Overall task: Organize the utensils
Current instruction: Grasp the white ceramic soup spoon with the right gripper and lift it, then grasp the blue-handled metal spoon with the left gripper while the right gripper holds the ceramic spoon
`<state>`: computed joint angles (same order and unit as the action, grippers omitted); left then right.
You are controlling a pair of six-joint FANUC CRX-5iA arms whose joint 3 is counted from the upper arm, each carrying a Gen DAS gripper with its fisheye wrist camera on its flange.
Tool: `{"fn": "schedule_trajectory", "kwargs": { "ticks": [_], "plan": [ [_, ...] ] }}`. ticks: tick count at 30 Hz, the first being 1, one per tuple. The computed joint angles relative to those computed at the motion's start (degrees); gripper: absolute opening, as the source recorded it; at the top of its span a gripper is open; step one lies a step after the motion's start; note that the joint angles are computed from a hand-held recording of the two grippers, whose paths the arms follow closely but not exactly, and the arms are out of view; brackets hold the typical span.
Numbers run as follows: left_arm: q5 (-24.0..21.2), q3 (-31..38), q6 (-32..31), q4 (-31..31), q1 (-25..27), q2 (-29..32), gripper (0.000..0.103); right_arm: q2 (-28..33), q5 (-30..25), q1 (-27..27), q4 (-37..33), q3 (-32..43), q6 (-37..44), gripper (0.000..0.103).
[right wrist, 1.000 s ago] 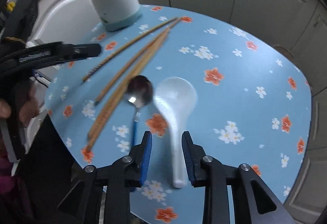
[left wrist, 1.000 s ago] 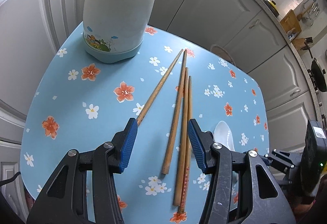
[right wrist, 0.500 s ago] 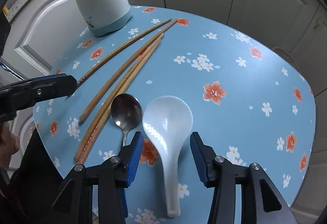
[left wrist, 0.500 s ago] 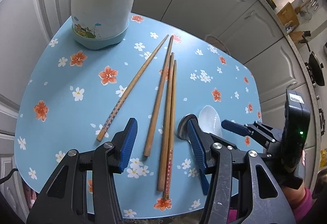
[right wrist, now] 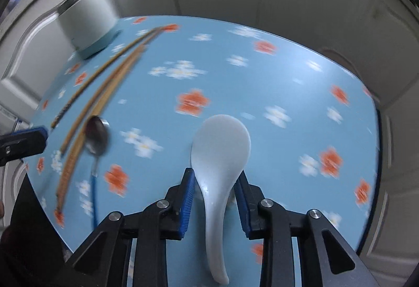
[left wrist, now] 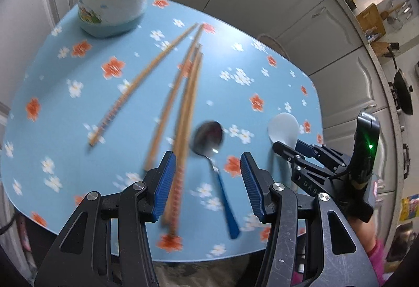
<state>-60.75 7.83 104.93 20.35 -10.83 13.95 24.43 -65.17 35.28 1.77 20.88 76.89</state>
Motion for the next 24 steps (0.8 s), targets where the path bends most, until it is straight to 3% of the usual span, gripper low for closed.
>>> {"fn": "schedule_trajectory", "kwargs": {
  "ticks": [4,7,10,13,18,20,24],
  "plan": [
    [-2.1,3.8,5.8,-4.9,-3.3,2.0,0.051,-2.3,0.8,-3.1,-6.1,-1.5,0.9,0.031],
    [-3.2,6.8,9.8,-7.3,-4.7,4.2,0.051,-5.2,5.0,-4.3,-8.8,-4.2,0.5,0.045],
    [-5.3,11.5,14.9,-13.0,-6.2,6.6,0.051,-6.9,6.5,-5.5,-12.0,-4.8,2.3,0.045],
    [-7.0,13.2,16.2,-11.9,-6.1,8.8,0.051,-7.7,7.2,-6.4,-13.6,-5.2,3.6,0.046],
    [-10.5,17.2,20.5,-16.8,-7.7,11.4,0.051,-7.7,6.1,-8.8,-18.5,-4.7,4.6,0.046],
    [-10.0,16.8,21.0,-17.7,-7.6,11.0,0.06,-7.6,5.9,-9.2,-19.4,-4.6,5.6,0.046],
    [-8.4,14.2,22.0,-17.6,-6.0,9.5,0.062,-7.5,5.5,-9.5,-20.8,-4.5,6.8,0.046]
  ]
}}
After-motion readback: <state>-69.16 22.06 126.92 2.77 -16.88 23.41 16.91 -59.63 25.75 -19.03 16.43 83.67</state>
